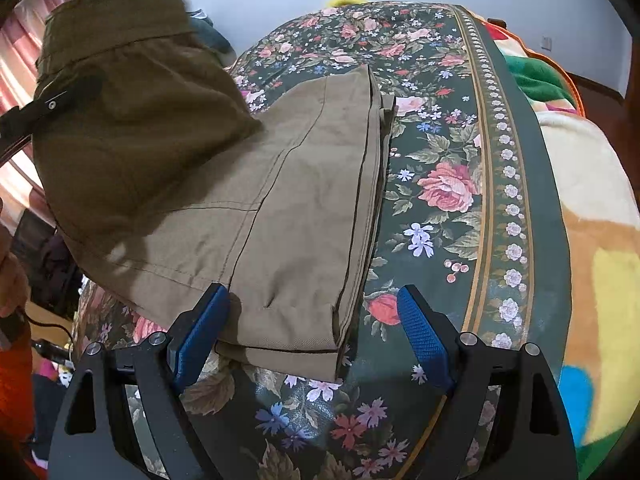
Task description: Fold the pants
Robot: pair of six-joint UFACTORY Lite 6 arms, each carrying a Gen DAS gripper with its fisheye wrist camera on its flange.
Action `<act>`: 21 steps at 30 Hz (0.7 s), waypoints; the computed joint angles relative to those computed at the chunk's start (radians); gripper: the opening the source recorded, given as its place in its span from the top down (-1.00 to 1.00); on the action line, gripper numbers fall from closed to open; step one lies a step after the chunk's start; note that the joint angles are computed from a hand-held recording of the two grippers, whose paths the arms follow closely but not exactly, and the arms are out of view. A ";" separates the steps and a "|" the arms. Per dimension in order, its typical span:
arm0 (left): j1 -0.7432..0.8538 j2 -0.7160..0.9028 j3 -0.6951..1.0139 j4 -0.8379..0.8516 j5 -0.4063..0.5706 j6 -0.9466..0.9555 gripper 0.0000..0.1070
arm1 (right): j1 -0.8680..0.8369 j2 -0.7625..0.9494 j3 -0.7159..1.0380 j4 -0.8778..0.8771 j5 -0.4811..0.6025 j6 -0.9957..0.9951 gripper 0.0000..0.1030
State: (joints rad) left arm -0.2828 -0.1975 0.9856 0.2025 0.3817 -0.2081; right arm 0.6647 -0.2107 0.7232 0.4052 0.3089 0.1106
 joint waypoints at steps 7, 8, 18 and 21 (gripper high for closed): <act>-0.038 0.064 0.026 -0.302 0.046 0.242 0.62 | -0.004 -0.004 -0.010 0.043 -0.009 -0.042 -0.60; -0.056 0.078 0.030 -0.289 0.052 0.230 0.62 | -0.003 -0.005 -0.011 0.037 -0.009 -0.037 -0.60; -0.062 0.117 0.064 -0.465 0.168 0.384 0.25 | 0.025 -0.014 0.001 -0.138 -0.009 0.138 -0.60; -0.057 0.096 0.053 -0.507 0.186 0.427 0.12 | 0.028 -0.013 0.009 -0.167 -0.003 0.165 -0.60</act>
